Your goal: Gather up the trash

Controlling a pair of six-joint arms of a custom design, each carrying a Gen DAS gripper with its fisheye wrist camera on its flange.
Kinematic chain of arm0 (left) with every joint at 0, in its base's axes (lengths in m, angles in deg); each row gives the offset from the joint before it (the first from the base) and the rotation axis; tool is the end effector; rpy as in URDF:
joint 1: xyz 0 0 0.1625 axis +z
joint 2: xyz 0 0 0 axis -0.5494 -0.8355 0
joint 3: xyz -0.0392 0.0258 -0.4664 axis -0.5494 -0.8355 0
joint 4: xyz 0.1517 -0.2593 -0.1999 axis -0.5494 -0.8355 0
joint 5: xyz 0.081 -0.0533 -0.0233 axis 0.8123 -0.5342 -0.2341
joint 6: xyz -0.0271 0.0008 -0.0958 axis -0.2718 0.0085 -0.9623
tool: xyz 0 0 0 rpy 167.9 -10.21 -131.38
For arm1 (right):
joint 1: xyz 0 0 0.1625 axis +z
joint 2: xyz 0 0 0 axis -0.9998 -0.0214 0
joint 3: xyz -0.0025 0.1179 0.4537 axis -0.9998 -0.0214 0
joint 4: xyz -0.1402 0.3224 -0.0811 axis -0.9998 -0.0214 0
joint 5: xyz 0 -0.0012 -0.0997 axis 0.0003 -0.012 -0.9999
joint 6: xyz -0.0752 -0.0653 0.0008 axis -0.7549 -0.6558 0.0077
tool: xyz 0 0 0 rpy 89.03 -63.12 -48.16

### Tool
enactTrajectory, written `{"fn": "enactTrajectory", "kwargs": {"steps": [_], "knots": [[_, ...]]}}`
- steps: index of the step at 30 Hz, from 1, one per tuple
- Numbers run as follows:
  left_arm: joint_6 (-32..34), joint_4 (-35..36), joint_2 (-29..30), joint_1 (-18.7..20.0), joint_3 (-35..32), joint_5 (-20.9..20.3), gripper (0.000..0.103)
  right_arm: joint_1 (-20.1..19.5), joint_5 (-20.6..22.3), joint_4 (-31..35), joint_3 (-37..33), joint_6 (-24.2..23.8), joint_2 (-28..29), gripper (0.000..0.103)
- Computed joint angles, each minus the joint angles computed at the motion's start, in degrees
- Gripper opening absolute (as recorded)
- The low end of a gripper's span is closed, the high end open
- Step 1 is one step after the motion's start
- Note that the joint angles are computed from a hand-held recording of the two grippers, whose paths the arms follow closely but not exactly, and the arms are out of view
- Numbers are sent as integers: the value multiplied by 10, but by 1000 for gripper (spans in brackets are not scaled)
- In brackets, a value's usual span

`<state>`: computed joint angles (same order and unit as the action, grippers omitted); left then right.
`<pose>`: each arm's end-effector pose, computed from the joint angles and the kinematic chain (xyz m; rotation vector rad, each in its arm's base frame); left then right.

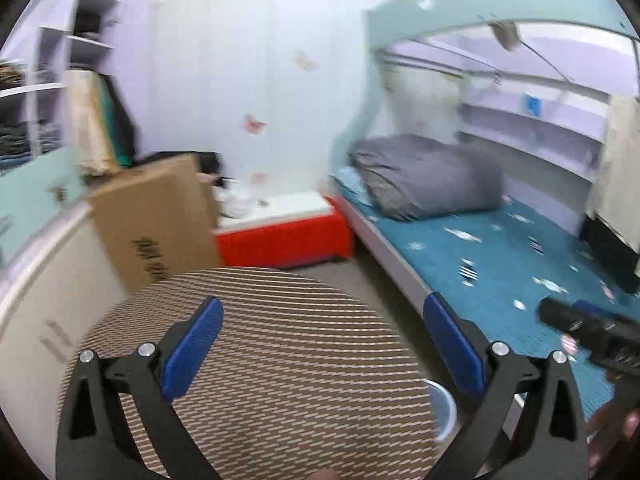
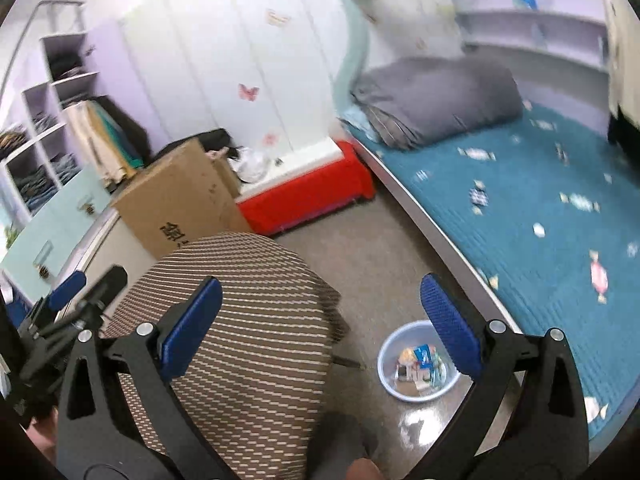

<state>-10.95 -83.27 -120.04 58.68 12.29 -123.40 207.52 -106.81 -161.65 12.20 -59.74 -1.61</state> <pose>-0.6077 -0.5178 0.2224 1.0907 2.2059 -1.0439 0.2878 -0.4204 0.5393 -0.1659 -2.1394 1.4459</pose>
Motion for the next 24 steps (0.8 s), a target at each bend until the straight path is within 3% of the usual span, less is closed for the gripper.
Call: {"fn": "enactTrajectory", "kwargs": {"steps": [4, 10, 20, 24], "knots": [[-21, 13, -51, -6, 34, 54, 98, 58, -60, -21, -57, -54, 66, 97], [6, -31, -103, -20, 83, 116, 98, 106, -95, -64, -112, -125, 132, 97], [-28, -22, -162, -30, 119, 141, 99, 148, -132, -158, -190, -260, 206, 97], [-35, -22, -175, -30, 125, 143, 98, 152, -131, -176, -206, -286, 217, 97]]}}
